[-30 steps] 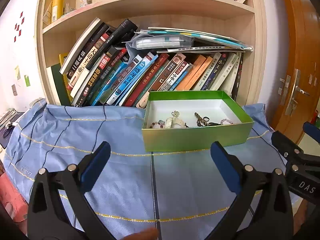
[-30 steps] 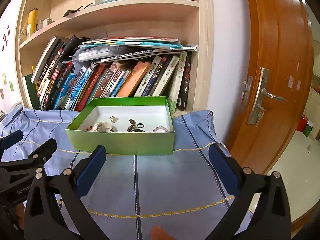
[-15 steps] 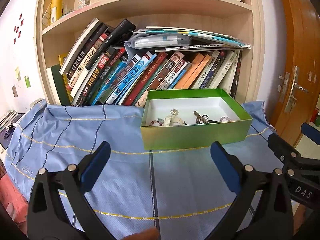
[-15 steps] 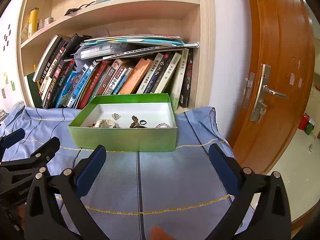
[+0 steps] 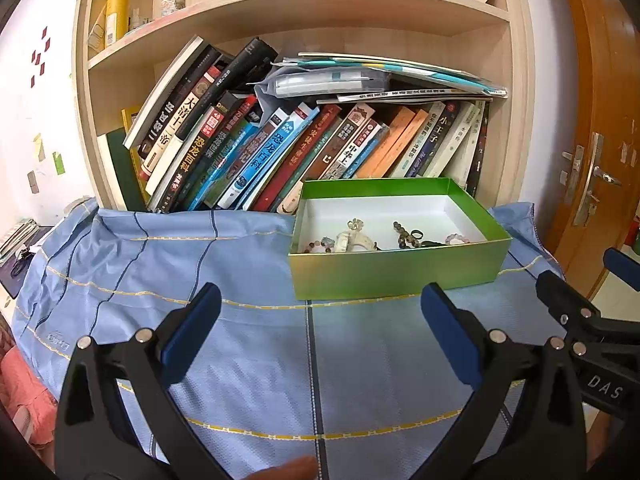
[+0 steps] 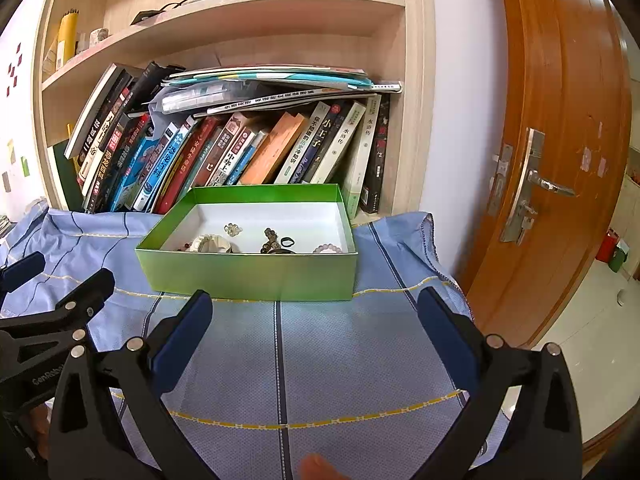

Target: Organize jewelry

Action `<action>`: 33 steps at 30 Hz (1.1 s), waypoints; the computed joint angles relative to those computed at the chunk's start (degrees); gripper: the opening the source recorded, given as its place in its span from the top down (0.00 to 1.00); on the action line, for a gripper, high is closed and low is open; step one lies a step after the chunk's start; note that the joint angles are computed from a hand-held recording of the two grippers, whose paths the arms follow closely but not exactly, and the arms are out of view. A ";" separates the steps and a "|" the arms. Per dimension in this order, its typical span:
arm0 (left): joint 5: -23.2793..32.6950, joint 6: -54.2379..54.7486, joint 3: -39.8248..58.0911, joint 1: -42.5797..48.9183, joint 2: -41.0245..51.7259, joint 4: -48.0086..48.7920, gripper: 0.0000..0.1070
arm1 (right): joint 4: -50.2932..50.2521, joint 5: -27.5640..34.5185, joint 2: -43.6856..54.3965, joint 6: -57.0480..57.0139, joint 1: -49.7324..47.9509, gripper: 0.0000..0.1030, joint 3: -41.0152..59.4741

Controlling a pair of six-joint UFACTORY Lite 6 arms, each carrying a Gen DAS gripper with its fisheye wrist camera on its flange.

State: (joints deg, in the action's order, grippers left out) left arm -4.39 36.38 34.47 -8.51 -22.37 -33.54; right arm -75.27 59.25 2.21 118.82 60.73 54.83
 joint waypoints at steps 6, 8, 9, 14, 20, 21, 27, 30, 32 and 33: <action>-0.38 6.76 -0.14 0.53 -0.65 -6.42 0.08 | 0.30 0.92 0.19 -0.16 0.19 0.03 0.24; -0.21 6.34 -0.16 0.80 -0.84 -5.97 0.08 | 0.34 0.97 0.17 -0.28 0.19 0.03 0.27; -0.26 7.74 -0.22 0.72 -0.96 -7.36 0.08 | 0.51 1.38 0.39 -0.23 0.29 0.03 0.45; -0.38 14.54 -0.13 0.44 -1.26 -14.18 0.08 | 0.74 1.77 -0.15 0.04 0.22 0.03 0.24; -0.89 17.01 -0.04 0.30 -0.78 -17.41 0.08 | 1.05 1.52 -0.05 -0.06 -0.04 0.03 0.27; -1.01 17.68 -0.04 0.15 -0.68 -18.09 0.08 | 1.06 1.27 0.06 -0.14 -0.16 0.03 0.32; -1.41 17.55 0.15 0.01 0.11 -17.84 0.08 | 0.88 0.76 0.15 -0.25 -0.47 0.03 0.39; -1.49 17.56 0.24 -0.01 0.43 -17.95 0.08 | 1.15 0.73 0.22 -0.31 -0.40 0.03 0.39; -1.74 17.57 0.18 -0.18 0.64 -17.94 0.08 | 1.17 0.48 0.42 -0.29 -0.57 0.03 0.49; -1.85 17.76 0.21 -0.33 0.82 -18.17 0.08 | 1.22 0.38 0.38 -0.22 -0.60 0.03 0.42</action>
State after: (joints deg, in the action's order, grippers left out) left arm -6.24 54.14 34.68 -8.83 -21.55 -51.71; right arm -74.05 59.64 2.59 118.60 60.13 55.25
